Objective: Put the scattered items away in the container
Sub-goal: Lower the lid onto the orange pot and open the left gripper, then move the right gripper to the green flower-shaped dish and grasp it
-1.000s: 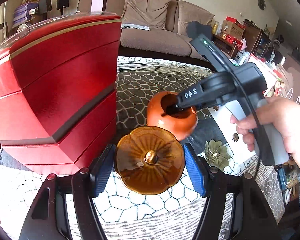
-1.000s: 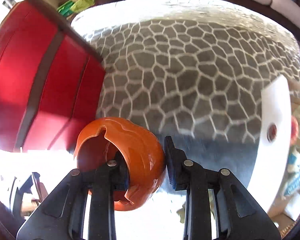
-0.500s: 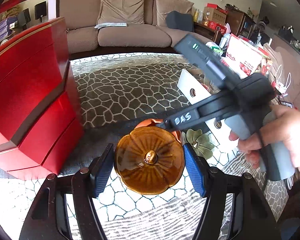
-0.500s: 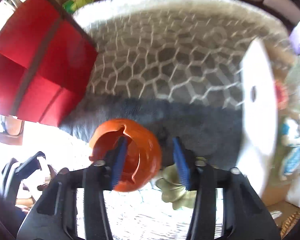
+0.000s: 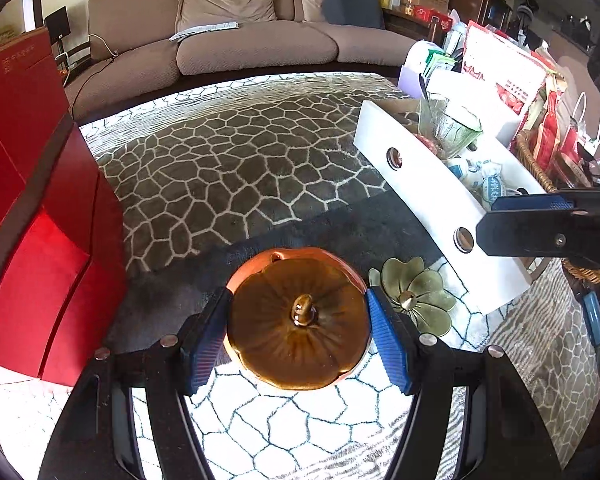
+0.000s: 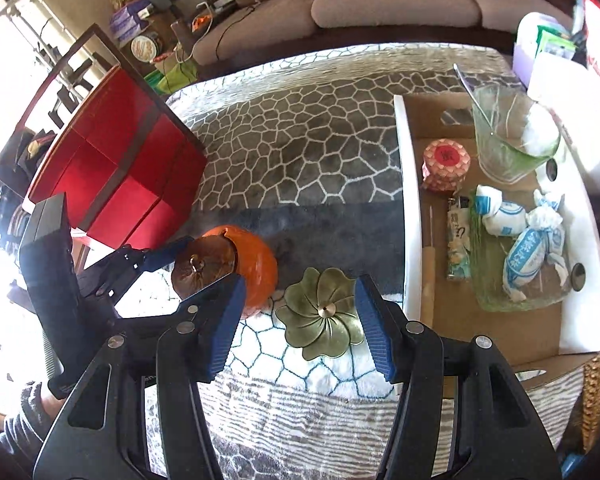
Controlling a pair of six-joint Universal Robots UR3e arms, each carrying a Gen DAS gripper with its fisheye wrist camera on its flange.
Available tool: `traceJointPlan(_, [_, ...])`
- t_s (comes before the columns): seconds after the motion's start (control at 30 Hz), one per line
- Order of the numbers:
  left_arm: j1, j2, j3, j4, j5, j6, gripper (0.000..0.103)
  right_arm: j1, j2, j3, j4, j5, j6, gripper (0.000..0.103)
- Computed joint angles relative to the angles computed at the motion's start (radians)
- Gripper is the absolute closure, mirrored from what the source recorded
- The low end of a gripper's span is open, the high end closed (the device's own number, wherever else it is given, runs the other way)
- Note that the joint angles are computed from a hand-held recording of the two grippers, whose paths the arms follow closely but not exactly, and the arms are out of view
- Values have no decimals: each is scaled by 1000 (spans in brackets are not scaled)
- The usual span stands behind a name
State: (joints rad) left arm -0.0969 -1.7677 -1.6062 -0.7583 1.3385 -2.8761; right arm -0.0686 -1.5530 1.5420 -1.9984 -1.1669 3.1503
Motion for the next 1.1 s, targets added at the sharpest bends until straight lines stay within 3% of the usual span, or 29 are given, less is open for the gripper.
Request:
traceJointPlan(0.37, [-8, -34, 37, -3, 20, -29, 29, -68, -76, 222, -168, 90, 56, 48])
traceJointPlan(0.57, [110, 131, -82, -5, -107, -41, 29, -43, -100, 216, -144, 7, 19, 49])
traceJointPlan(0.73, [196, 311, -213, -110, -166, 83, 29, -20, -103, 239, -111, 44, -65, 67])
traceJointPlan(0.8, [227, 371, -273, -161, -210, 107, 29, 19, -84, 236, -105, 22, -60, 68])
traceJointPlan(0.97, [226, 447, -427, -135, -273, 77, 29, 61, -116, 408, -247, 3, 112, 75])
traceJointPlan(1.1, [198, 455, -496, -59, -291, 23, 29, 31, -162, 604, -489, 16, 294, 80])
